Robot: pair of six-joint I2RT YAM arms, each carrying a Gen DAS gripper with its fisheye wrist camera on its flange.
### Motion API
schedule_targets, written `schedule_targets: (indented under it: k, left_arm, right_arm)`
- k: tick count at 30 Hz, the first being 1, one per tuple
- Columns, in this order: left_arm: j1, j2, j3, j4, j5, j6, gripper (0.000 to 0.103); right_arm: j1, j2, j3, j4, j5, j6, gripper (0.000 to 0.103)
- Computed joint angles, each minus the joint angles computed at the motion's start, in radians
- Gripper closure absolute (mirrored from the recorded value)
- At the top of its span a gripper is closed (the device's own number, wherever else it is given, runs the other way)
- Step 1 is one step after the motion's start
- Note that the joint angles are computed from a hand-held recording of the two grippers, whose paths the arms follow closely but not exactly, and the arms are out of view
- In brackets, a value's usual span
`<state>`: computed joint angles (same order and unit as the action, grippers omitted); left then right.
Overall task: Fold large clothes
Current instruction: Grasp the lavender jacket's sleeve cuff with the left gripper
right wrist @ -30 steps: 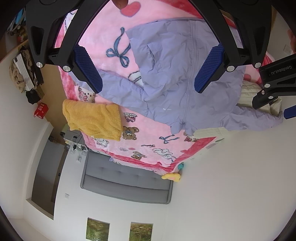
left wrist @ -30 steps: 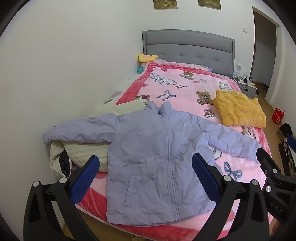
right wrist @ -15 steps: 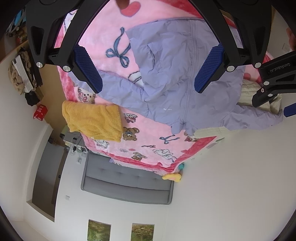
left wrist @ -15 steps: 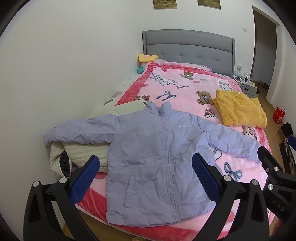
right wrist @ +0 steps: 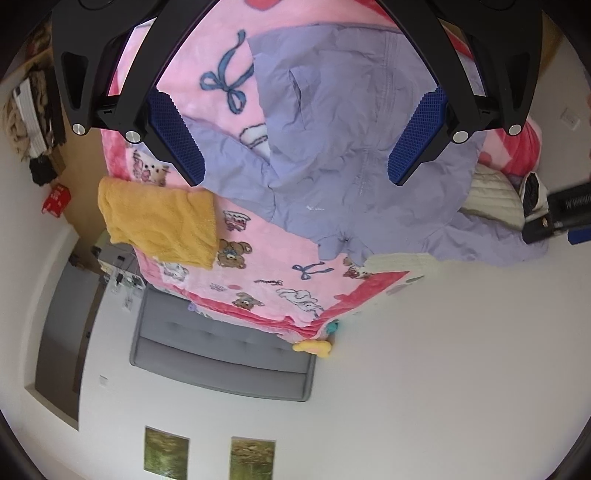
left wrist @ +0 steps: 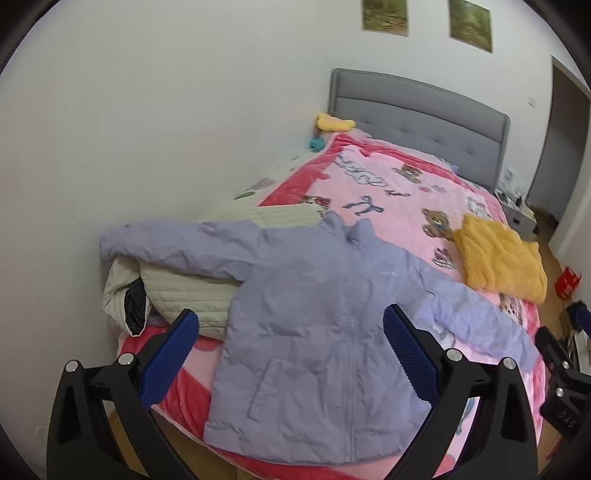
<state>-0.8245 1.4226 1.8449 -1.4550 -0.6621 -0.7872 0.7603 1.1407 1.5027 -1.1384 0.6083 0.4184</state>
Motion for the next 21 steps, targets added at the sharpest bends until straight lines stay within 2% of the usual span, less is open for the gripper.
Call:
schedule_targets:
  k: [3, 4, 7, 9, 11, 13, 16, 17, 19, 21]
  left_arm:
    - [0.21, -0.109, -0.169, 0.187, 0.159, 0.2, 0.005]
    - [0.317, -0.129, -0.216, 0.238, 0.239, 0.286, 0.005]
    - [0.617, -0.136, -0.315, 0.359, 0.43, 0.513, 0.005]
    - [0.799, -0.105, -0.347, 0.418, 0.537, 0.622, 0.012]
    - [1.017, -0.012, -0.327, 0.459, 0.697, 0.733, 0.015]
    - [1.174, 0.07, -0.306, 0.53, 0.793, 0.805, 0.015]
    - [1.345, 0.214, -0.245, 0.64, 0.914, 0.881, 0.015]
    - [1.39, 0.252, -0.232, 0.684, 0.95, 0.899, 0.015]
    - [1.454, 0.343, -0.183, 0.764, 0.963, 0.929, 0.014]
    - [1.512, 0.486, -0.033, 0.717, 0.995, 0.965, 0.014]
  right_arm:
    - [0.021, 0.049, 0.01, 0.043, 0.049, 0.025, 0.008]
    - [0.042, 0.084, 0.028, 0.048, 0.089, 0.058, 0.008]
    - [0.072, 0.221, 0.148, -0.009, 0.116, 0.18, 0.008]
    - [0.093, 0.298, 0.214, -0.017, 0.125, 0.238, 0.008]
    - [0.127, 0.423, 0.335, -0.063, 0.159, 0.31, 0.008]
    - [0.153, 0.531, 0.45, -0.09, 0.18, 0.334, 0.008]
    - [0.185, 0.691, 0.638, -0.138, 0.215, 0.303, 0.008]
    - [0.192, 0.76, 0.726, -0.166, 0.219, 0.28, 0.008]
    - [0.198, 0.871, 0.873, -0.206, 0.209, 0.24, 0.008]
    - [0.194, 0.997, 1.056, -0.268, 0.185, 0.211, 0.008]
